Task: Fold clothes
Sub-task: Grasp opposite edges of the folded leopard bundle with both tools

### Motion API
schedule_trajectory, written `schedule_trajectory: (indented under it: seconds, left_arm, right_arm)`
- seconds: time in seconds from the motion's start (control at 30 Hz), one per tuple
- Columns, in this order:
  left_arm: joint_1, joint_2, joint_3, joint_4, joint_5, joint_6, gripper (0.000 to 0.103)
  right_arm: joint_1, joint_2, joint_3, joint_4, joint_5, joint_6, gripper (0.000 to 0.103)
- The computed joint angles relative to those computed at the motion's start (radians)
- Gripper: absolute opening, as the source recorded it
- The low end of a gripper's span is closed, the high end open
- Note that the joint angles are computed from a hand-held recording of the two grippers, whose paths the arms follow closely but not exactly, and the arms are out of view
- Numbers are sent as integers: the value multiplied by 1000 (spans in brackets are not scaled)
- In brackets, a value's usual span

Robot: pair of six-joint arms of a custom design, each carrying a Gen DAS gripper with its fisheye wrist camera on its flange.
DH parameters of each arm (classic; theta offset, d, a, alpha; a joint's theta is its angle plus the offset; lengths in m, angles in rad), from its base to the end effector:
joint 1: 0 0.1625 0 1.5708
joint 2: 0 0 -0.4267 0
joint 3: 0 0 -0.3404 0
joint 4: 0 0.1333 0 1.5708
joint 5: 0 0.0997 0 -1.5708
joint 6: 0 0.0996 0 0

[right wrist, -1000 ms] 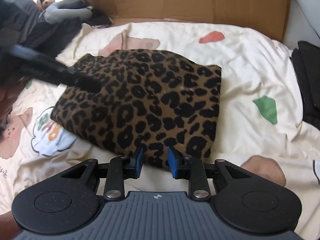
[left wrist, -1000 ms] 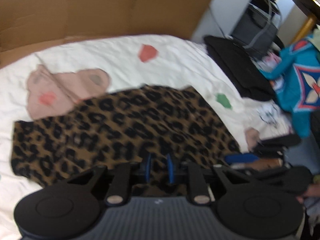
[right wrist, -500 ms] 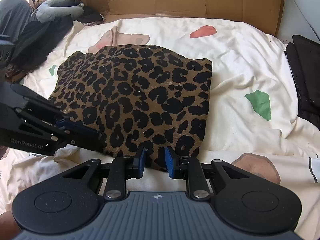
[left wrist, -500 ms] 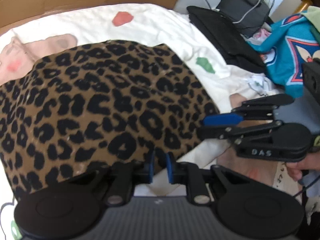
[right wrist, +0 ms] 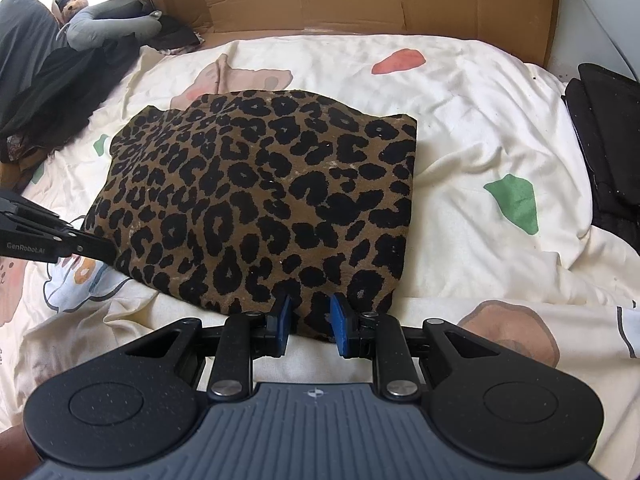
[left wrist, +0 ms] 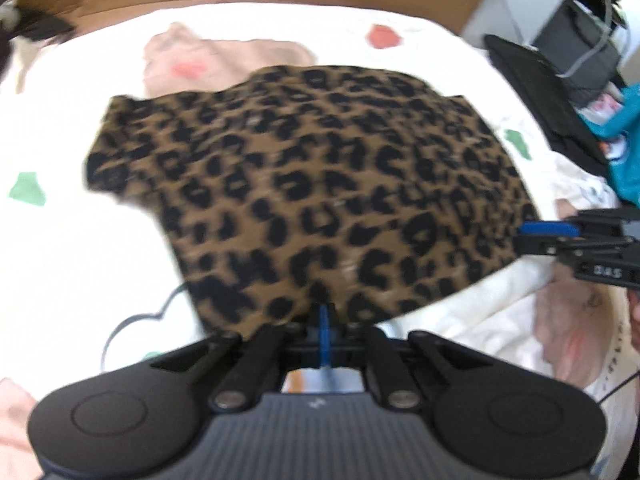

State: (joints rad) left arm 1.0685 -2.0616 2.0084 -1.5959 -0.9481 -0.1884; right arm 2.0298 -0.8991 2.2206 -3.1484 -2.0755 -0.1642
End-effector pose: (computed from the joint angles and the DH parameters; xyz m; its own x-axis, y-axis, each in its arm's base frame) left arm 0.0500 -0.3065 0.4841 -0.8108 0.1812 -0.5565 0.3340 0.9241 -0.1857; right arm 0.2837 -0.3819 0.1075 -0.7576 -0.4160 0.5029 -0.5600 0.8101 -0.1734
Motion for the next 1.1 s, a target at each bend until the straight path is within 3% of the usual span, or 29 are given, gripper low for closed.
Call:
schedule_trajectory:
  seconds: [0.2,0.4,0.57,0.83,1.1]
  left_arm:
    - [29,-9,-27,38,35,-11,3]
    - [25,-19,-81,135,73,-130,4]
    - [31,-30,-119,147,100,-168,27]
    - [62,-18,-109,73,71,-144,38]
    - [89,0,-80,39,68,-131,40]
  right_arm:
    - [2,-4,-3,12,-4,7,27]
    - [21,-36,3,34,-20,75,30]
    - [15,-91,41,34,8,211,31]
    - [-55,-131,119,-39,78,419,36]
    - [-112,-90,125,-120,146,445,36]
